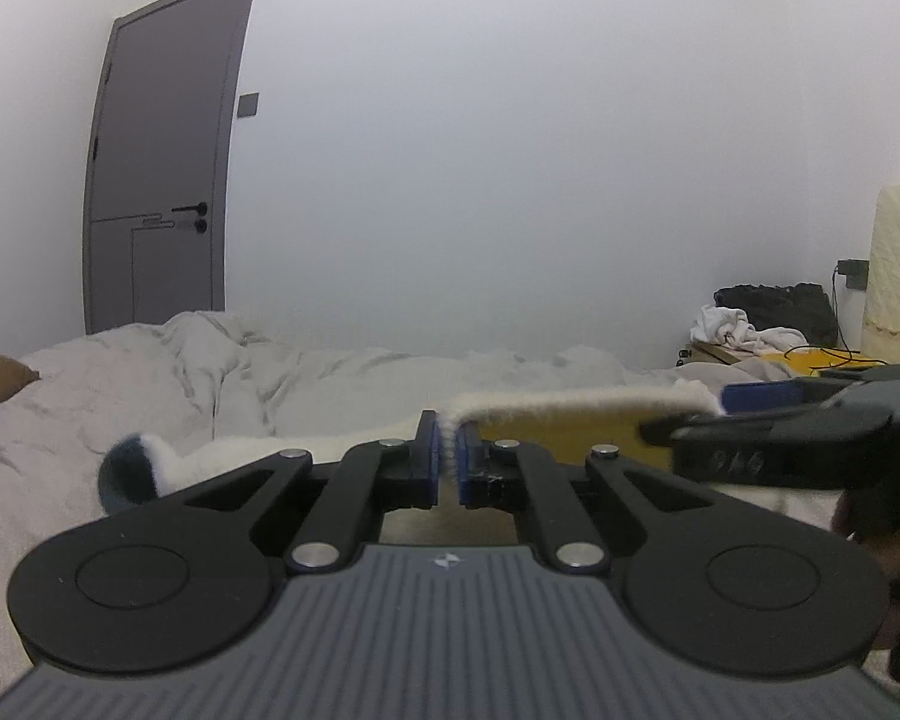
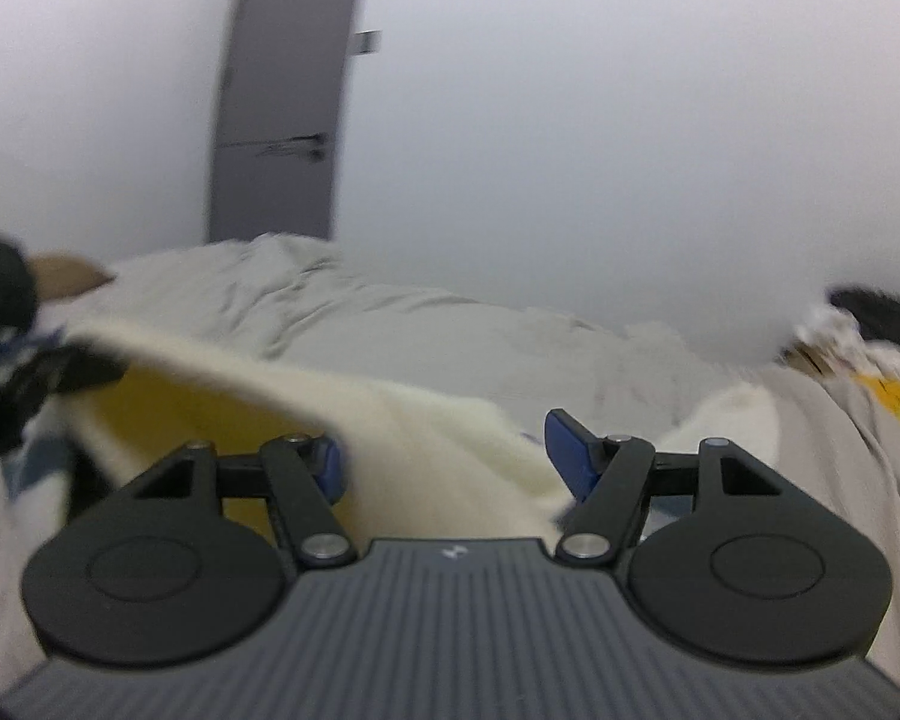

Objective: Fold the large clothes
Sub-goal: 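Raise the sweater by its hem with both tools and hold it up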

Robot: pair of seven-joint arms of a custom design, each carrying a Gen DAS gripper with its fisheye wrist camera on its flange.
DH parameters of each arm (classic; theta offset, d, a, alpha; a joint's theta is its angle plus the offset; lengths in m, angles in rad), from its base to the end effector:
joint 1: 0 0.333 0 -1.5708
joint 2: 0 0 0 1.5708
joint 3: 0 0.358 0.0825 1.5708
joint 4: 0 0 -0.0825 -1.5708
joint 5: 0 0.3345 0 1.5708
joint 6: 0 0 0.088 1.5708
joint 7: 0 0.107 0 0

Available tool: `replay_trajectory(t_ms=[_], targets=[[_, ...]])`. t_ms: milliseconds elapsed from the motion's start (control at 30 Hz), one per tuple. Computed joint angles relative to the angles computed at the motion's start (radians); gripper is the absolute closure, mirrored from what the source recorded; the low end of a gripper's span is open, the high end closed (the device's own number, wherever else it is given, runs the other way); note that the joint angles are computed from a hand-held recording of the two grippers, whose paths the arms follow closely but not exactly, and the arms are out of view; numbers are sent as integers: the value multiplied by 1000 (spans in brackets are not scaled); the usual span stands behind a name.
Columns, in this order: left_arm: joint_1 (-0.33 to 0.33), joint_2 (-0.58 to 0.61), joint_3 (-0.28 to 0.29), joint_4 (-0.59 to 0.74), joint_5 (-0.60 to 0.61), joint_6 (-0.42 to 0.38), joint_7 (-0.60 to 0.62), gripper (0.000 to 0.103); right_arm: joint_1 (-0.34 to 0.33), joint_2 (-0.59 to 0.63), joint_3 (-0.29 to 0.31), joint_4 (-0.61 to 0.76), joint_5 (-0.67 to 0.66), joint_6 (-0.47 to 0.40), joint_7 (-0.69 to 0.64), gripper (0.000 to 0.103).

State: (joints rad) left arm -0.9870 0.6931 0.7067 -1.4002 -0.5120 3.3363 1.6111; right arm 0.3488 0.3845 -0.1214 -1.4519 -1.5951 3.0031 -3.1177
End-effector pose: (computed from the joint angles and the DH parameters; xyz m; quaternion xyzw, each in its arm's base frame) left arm 0.6365 -0.3387 0.5907 -0.4779 0.5932 -0.5088 0.4011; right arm 0.6298 0.2382 0.5912 -0.6027 0.5106 -0.4342 0.4331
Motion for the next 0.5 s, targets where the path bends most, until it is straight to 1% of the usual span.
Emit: replay_trajectory(t_ms=[33, 100, 200, 300, 400, 467, 500], targets=[[1, 0, -2, 1, 0, 5, 0, 96, -5, -11, 1, -15, 24, -7, 1, 36], [6, -8, -15, -11, -5, 25, 15, 97, -18, -32, 9, -54, 108, -9, -37, 36], [5, -17, -28, -21, -37, 41, 50, 97, -35, -57, 31, -114, 296, -21, -148, 36], [9, -24, -42, -21, -72, 42, 77, 97, -41, -78, 62, -173, 472, -56, -303, 36], [15, -34, -61, -27, -93, 50, 101, 97, -28, -89, 72, -215, 582, -85, -392, 36], [7, -33, -52, -29, -112, 48, 115, 97, 1, -103, 61, -249, 603, -98, -392, 36], [-3, -29, -39, -29, -123, 43, 117, 97, 14, -110, 56, -262, 606, -106, -387, 37]])
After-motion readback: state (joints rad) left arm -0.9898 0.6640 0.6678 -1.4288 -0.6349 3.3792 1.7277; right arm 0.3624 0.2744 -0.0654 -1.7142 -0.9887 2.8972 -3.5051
